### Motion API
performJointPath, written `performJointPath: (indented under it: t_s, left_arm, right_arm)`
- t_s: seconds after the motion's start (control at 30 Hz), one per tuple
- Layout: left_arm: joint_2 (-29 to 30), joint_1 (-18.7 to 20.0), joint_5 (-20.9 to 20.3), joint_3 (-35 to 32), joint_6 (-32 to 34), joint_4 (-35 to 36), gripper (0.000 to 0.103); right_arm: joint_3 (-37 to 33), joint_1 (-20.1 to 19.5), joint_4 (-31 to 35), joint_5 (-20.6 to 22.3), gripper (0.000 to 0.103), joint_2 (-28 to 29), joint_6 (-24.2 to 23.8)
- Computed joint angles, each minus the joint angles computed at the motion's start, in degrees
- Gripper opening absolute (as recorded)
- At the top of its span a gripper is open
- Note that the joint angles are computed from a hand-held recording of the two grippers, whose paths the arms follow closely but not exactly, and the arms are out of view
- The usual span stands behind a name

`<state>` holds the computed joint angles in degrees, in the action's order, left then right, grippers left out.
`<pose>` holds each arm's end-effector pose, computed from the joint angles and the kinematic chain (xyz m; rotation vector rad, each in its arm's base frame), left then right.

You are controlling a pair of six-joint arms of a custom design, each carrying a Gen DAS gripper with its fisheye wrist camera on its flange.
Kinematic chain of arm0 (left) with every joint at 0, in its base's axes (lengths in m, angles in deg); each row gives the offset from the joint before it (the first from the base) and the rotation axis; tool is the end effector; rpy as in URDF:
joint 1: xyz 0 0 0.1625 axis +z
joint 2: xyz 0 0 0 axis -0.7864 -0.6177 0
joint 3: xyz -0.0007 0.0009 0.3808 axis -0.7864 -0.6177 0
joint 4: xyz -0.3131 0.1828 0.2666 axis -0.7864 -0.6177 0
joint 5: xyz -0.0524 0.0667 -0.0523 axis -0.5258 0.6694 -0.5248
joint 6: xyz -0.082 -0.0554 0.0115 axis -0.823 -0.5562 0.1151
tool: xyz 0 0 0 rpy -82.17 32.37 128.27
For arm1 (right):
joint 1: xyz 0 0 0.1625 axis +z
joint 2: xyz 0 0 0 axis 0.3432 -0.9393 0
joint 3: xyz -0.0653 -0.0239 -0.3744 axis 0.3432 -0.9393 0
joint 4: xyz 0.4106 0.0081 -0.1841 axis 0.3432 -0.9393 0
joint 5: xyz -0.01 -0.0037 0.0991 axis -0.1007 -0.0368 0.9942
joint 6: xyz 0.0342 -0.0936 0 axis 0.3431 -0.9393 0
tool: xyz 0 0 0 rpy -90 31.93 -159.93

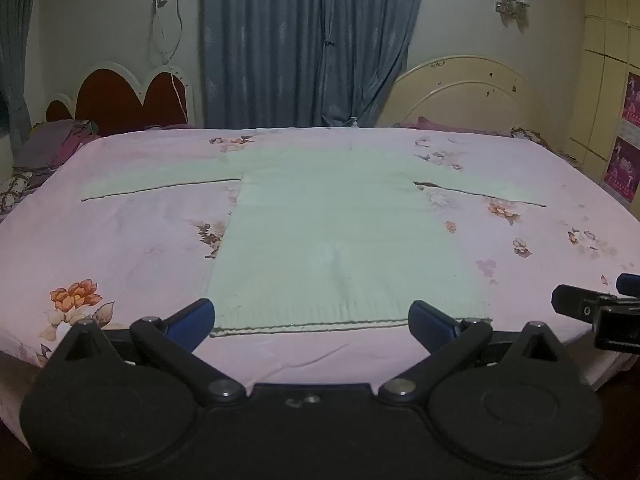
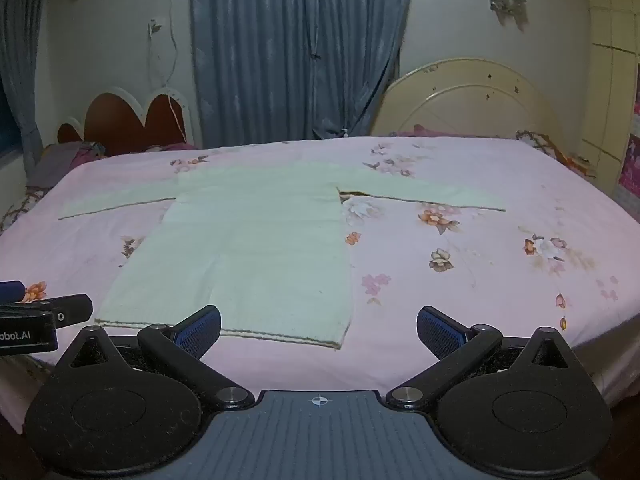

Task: Fold small clothes

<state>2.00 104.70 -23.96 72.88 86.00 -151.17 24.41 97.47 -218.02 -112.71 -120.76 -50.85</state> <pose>-0.0893 -0.4971 0.3373 -0.0068 1.9434 -1.1972 0.3834 -0.5300 0.0375 0.9974 -2.4286 0.9184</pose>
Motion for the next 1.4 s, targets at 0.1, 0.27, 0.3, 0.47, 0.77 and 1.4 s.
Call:
performJointPath:
  t_s: [0.1, 0.27, 0.3, 0.47, 0.77, 1.4]
  left_arm:
    - [-0.1, 0.0, -0.2, 0.2, 0.6, -0.5, 0.103]
    - [-0.4, 0.6, -0.6, 0.3, 1.3, -1.0, 0.103]
    - [-0.8, 0.1, -0.2, 0.4, 0.3, 0.2, 0.103]
    - [0.8, 0.0, 0.9, -0.4, 0.6, -0.3, 0.103]
    - [1.2, -0.1, 1.2, -0.5, 0.8, -1.1, 0.103]
    - [1.4, 0.2, 1.4, -0.6, 1.6, -1.8, 0.103]
  right_arm:
    - [-0.1, 0.0, 0.1, -0.1, 0.103, 0.0, 0.0]
    - [-0.2, 0.2, 0.1, -0.3, 0.103, 0.1, 0.0]
    - [-0.2, 0.3, 0.2, -0.2, 0.103, 0.1, 0.0]
    - [-0.4, -0.9, 0.6, 0.8, 0.103, 0.1, -0.6]
    - [-0.3, -0.7, 0.3, 0.5, 0.103, 0.0, -0.5]
    - [-0.5, -0.7, 0.5, 0.6, 0.103, 0.1, -0.8]
